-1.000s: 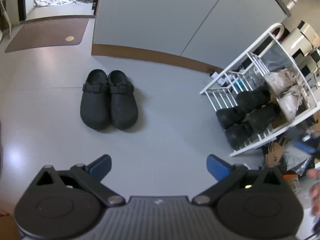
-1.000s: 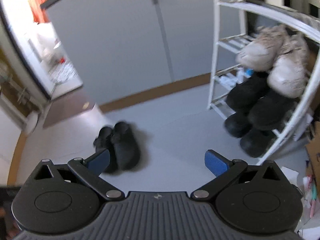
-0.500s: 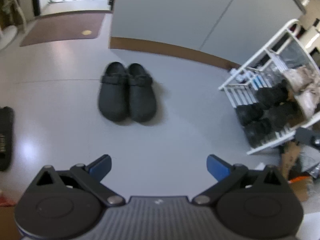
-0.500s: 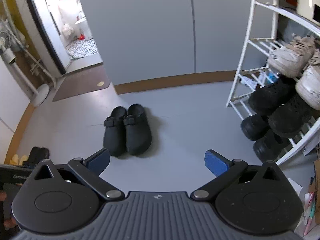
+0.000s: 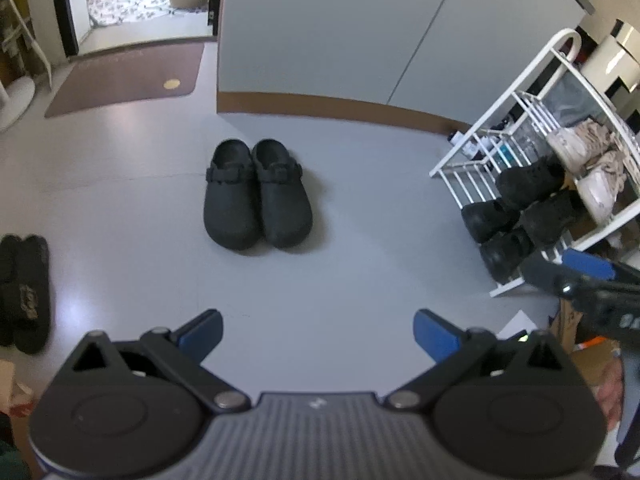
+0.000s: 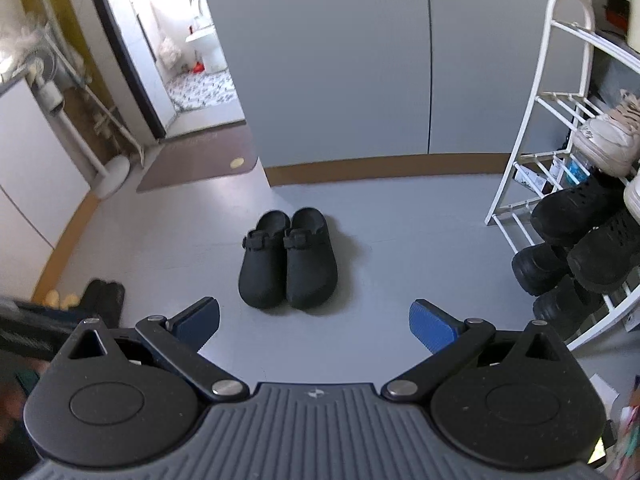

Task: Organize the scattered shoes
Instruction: 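Withdraw the right tool from the rack and turn toward the black clogs, then move the right tool toward the black clogs on the floor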

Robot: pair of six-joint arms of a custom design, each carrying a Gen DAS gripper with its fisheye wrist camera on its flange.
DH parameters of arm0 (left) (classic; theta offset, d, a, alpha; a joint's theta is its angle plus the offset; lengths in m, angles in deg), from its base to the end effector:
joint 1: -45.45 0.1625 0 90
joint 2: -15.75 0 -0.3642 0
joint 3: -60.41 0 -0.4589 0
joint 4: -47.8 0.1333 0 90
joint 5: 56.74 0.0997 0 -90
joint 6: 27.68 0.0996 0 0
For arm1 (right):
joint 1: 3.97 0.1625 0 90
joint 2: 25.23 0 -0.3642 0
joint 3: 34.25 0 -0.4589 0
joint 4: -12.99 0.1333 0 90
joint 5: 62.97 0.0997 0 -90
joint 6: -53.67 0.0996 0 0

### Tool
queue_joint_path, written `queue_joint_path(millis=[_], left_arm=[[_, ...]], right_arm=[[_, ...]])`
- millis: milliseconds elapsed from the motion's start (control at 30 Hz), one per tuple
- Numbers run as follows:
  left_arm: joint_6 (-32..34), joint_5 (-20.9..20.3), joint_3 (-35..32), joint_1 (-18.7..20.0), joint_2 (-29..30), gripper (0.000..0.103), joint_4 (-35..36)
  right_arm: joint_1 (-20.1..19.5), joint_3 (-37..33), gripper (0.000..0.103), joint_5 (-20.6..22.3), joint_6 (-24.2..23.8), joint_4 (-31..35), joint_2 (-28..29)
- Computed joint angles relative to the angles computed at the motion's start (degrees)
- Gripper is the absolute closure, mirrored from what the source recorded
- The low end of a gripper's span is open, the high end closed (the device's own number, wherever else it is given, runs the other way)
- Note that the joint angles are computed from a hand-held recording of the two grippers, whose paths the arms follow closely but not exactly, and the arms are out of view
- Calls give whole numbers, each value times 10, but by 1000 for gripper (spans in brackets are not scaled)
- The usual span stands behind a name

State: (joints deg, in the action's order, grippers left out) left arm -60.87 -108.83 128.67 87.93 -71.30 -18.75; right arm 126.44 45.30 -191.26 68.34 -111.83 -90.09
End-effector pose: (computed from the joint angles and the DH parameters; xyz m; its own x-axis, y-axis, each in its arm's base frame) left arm -0.2715 -0.5123 0.5876 -0.8175 0.1467 -0.5570 0.3436 0.9003 -0.2672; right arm 0.5207 -0.5012 0.3367 -0.8660 -0.1541 0.4757 -0.4025 0.7793 -0.4803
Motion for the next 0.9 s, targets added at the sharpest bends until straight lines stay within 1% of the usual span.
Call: queue_joint_path(millis=[167,267,367,467,567,633,733,900], left_arm=[[15,10,-16,11,11,1,-11],[30,7,-17,22,15,1,-24],[41,-4,-14,32,13,1,-44],[49,1,-12,42,13,1,-54],[57,5,-5,51,10,2,-69],[62,-2,-2,58,7,5,-78],[75,-12,2,70,6,5,-87],[84,-11,-8,88,18,5,-81]], right_arm=[[-1,-5,0,9,-3,-4,6],[-3,-5,0,14,-10,-25,13],[-7,-4,0,28,-25,-58,22],[-9,-4,0,26,-27,-79,30],[-11,-9,0,24,-35,-83,41],[-11,-10,0,15,-48,-85,48],[-10,-9,0,1,-62,-91,54],[-21,-4,0,36,-71,-81,54]])
